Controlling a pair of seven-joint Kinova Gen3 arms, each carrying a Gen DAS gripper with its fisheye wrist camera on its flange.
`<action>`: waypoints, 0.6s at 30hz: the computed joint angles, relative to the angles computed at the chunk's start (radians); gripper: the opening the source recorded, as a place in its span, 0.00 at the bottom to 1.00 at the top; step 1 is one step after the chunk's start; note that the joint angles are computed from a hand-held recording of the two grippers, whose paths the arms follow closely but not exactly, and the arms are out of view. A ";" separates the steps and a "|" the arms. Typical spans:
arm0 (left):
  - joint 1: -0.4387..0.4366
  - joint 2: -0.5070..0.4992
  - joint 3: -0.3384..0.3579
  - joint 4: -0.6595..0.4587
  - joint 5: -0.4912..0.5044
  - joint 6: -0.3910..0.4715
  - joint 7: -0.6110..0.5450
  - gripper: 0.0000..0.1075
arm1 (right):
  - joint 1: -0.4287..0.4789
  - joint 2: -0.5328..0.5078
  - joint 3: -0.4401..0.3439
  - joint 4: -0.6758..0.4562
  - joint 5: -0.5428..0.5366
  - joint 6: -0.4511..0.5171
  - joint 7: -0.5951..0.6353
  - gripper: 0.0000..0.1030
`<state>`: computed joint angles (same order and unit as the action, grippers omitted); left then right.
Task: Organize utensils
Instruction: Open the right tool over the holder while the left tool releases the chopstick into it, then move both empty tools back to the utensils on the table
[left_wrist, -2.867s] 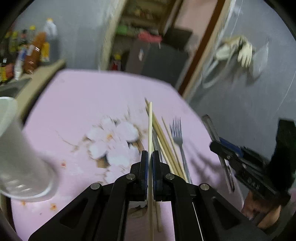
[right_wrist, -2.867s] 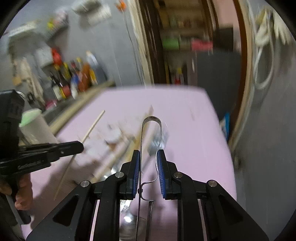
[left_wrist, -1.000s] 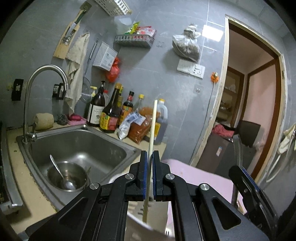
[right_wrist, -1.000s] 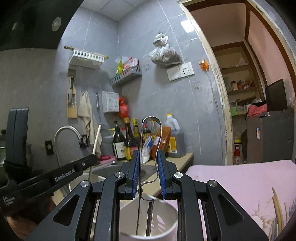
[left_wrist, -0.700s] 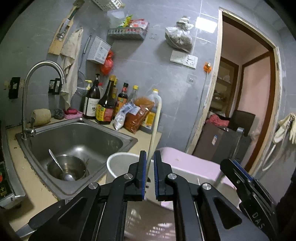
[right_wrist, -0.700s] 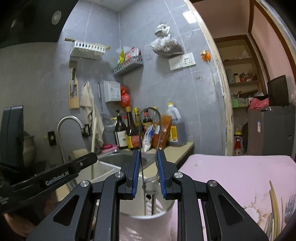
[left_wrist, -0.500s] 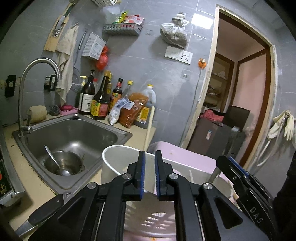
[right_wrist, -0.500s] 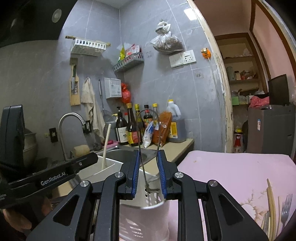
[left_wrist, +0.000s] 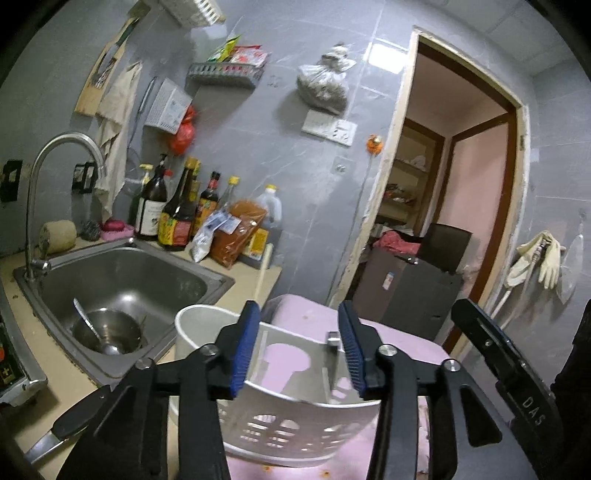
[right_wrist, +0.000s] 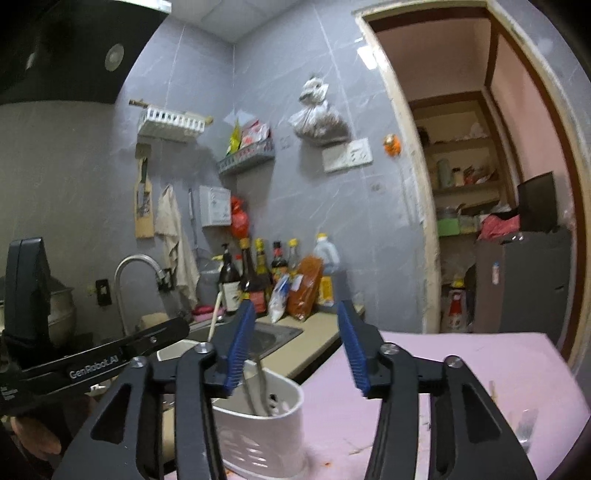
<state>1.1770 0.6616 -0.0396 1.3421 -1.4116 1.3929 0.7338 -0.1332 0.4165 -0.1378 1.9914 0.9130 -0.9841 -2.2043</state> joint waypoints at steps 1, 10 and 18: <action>0.004 0.004 0.000 -0.010 -0.005 0.003 -0.011 0.48 | 0.005 -0.012 0.005 0.016 -0.022 -0.006 0.017 0.56; 0.044 0.045 -0.024 -0.093 -0.061 -0.017 -0.071 0.81 | 0.080 -0.081 0.050 0.128 -0.139 -0.100 0.155 0.95; 0.063 0.093 -0.055 -0.179 -0.093 -0.092 -0.188 0.91 | 0.148 -0.107 0.086 0.176 -0.156 -0.137 0.227 1.00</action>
<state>1.2401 0.7541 -0.0950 1.1636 -1.5047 1.3008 0.5458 0.0152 0.3099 -0.0516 2.1677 0.7566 -1.1210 -1.9769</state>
